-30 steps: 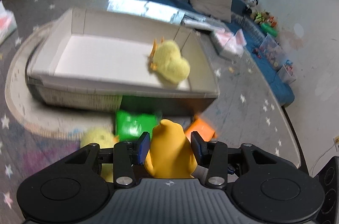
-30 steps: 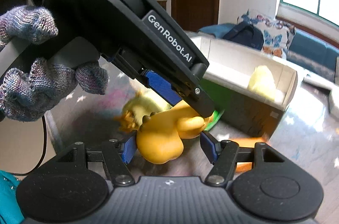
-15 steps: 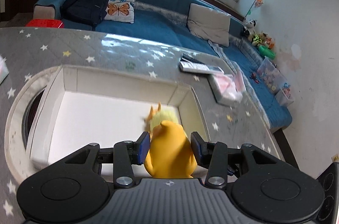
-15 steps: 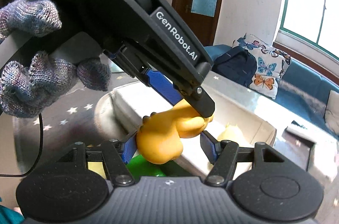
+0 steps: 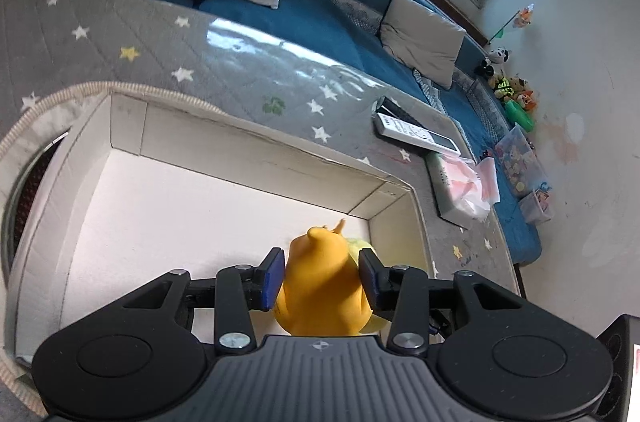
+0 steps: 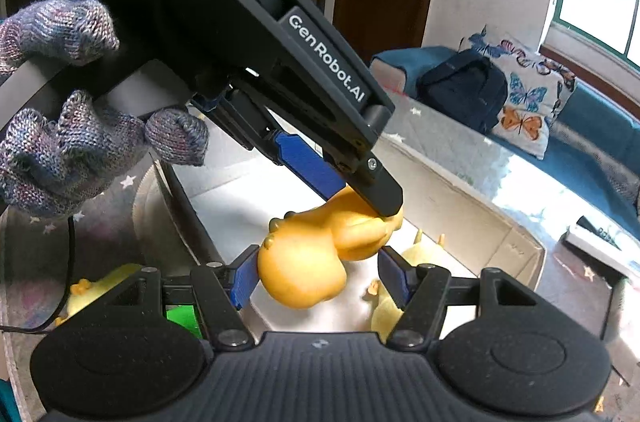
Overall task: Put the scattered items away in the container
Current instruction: 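Lift the duck with the left gripper and carry it into the box, then open the left gripper to drop the duck beside the chick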
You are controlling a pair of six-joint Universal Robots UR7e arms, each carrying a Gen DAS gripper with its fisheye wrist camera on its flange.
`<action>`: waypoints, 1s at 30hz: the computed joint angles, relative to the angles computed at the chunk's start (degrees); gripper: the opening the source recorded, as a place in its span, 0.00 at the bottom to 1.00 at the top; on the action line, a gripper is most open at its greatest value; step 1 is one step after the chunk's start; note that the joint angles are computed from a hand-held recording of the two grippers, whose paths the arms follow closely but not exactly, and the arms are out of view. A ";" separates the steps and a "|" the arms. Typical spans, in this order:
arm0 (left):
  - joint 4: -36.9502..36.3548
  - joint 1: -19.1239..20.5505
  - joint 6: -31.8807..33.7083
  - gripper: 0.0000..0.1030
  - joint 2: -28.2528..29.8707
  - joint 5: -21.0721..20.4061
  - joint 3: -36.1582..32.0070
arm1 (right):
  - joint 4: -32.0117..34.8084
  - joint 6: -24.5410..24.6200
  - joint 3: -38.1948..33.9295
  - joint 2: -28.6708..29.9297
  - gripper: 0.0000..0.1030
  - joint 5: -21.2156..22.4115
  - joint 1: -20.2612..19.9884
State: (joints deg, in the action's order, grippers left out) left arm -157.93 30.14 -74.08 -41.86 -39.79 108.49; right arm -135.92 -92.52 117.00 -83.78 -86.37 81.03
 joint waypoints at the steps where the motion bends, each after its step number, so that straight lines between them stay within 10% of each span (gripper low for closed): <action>1: -0.94 0.34 0.31 0.42 0.13 -0.32 0.20 | -0.17 0.00 -0.06 0.31 0.63 -0.45 0.06; 30: -6.86 0.55 -0.46 0.41 0.97 -2.05 1.92 | 1.51 3.28 -0.66 -1.54 0.63 0.43 -1.52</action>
